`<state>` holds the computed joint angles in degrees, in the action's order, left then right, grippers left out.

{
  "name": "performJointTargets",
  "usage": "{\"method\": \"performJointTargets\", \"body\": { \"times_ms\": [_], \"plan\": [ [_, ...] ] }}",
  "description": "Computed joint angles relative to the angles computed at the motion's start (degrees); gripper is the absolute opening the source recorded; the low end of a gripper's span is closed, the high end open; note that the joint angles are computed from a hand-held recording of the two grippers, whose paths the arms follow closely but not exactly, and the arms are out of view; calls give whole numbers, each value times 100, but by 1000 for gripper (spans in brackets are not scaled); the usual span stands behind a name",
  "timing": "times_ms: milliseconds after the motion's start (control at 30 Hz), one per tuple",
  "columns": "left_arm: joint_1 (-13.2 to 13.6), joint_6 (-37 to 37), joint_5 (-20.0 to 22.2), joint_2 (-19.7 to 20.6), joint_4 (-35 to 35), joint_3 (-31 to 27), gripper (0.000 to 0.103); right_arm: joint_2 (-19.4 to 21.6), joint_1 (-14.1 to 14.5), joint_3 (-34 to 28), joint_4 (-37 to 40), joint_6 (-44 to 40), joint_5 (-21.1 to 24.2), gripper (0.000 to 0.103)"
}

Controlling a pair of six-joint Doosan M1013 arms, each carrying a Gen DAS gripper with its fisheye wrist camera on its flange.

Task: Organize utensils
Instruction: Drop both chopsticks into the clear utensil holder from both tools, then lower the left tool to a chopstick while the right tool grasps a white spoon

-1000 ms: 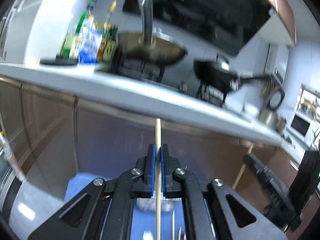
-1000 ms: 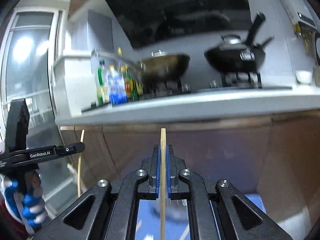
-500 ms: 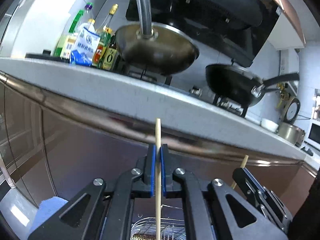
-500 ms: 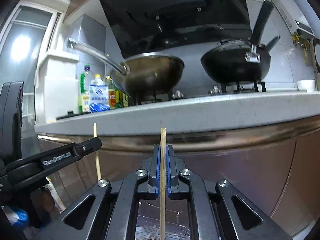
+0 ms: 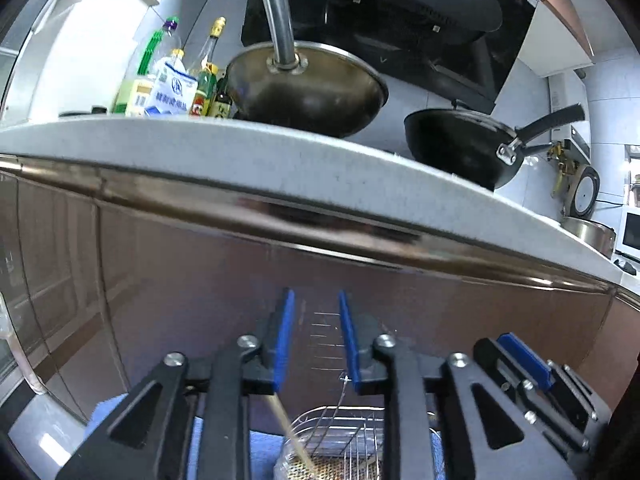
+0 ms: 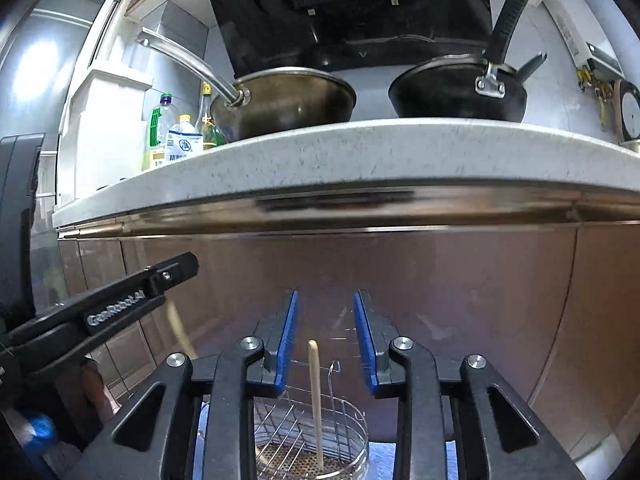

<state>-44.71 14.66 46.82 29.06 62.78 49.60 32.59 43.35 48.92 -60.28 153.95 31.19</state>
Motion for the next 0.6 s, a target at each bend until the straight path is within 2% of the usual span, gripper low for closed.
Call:
{"method": "performJointTargets", "body": {
  "times_ms": [133,300,467,600],
  "plan": [
    [-83,146,230,-268,62,188,28,-187,73,122,-110,47,190,31],
    [-224,614,741,-664,-208,434,28,-585,226,474,-277,232,598,32],
    [-330,1359,1426,-958,-1018,524,28,-1015,407,857,-257,279,1090,32],
    [-382,1677,1793,-1262,-1724,769,28,-1318,531,1092,30,124,1396,32]
  ]
}}
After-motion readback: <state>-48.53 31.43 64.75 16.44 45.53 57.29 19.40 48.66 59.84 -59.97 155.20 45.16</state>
